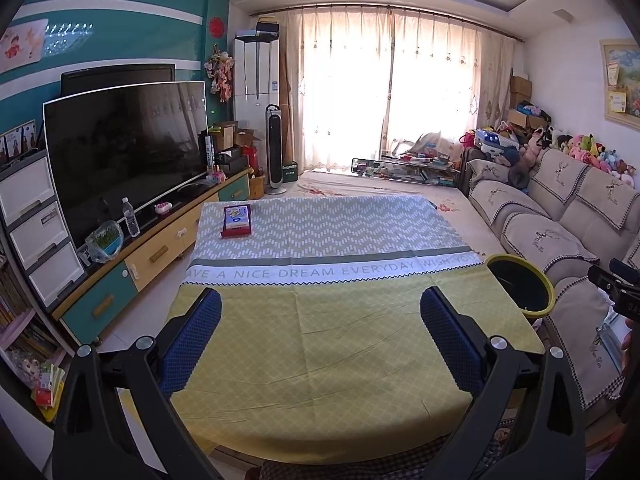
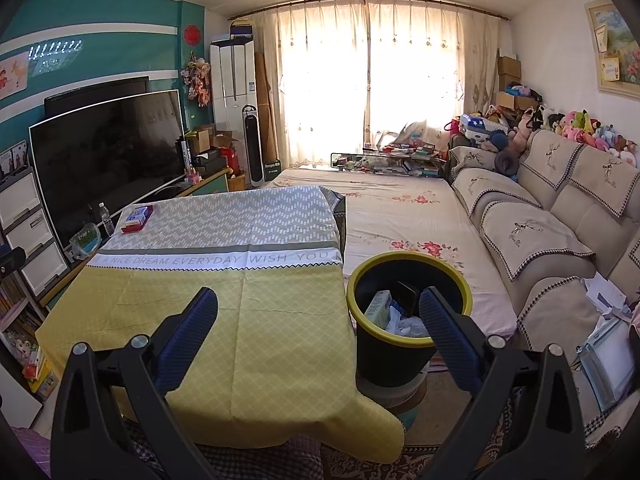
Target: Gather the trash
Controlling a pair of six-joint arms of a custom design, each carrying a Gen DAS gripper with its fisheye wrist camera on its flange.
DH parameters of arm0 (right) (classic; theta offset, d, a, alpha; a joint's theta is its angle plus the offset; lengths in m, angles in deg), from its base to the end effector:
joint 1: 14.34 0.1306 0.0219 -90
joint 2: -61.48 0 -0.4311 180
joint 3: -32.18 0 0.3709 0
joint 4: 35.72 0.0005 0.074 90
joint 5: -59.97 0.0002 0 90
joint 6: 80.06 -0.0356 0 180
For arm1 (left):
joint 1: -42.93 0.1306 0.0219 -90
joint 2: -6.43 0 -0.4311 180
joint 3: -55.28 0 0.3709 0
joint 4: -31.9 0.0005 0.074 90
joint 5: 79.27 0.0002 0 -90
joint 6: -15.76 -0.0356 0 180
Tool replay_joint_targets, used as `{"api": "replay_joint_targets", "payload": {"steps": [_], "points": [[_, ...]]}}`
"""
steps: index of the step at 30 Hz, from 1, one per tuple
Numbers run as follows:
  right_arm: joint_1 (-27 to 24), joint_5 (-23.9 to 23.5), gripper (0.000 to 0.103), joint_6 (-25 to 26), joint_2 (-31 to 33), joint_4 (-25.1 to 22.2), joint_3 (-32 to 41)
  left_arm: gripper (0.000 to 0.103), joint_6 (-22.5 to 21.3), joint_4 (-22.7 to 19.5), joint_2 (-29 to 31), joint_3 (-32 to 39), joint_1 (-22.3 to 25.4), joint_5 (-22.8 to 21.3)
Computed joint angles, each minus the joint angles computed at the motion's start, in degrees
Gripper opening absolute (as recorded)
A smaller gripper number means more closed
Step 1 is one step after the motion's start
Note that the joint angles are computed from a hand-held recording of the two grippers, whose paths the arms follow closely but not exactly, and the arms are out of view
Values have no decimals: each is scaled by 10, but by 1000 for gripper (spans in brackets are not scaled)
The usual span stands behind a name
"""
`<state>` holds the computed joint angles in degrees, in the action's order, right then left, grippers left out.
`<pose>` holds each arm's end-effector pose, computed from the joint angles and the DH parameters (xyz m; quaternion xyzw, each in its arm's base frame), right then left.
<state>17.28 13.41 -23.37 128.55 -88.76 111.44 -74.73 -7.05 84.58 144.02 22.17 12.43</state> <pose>0.2616 0.1318 0.5405 0.1663 0.8425 -0.0766 0.5066 0.3681 -0.1412 0.5684 0.1658 0.8426 -0.1027 0.5021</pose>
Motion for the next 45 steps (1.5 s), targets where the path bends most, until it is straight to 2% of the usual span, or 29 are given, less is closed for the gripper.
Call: {"api": "replay_joint_targets", "payload": {"steps": [26, 45], "points": [[-1, -8, 96, -6, 2, 5, -6, 98, -4, 5, 2, -5, 4, -3], [0, -10, 96, -12, 8, 6, -6, 98, -9, 5, 11, -2, 15, 13]]}}
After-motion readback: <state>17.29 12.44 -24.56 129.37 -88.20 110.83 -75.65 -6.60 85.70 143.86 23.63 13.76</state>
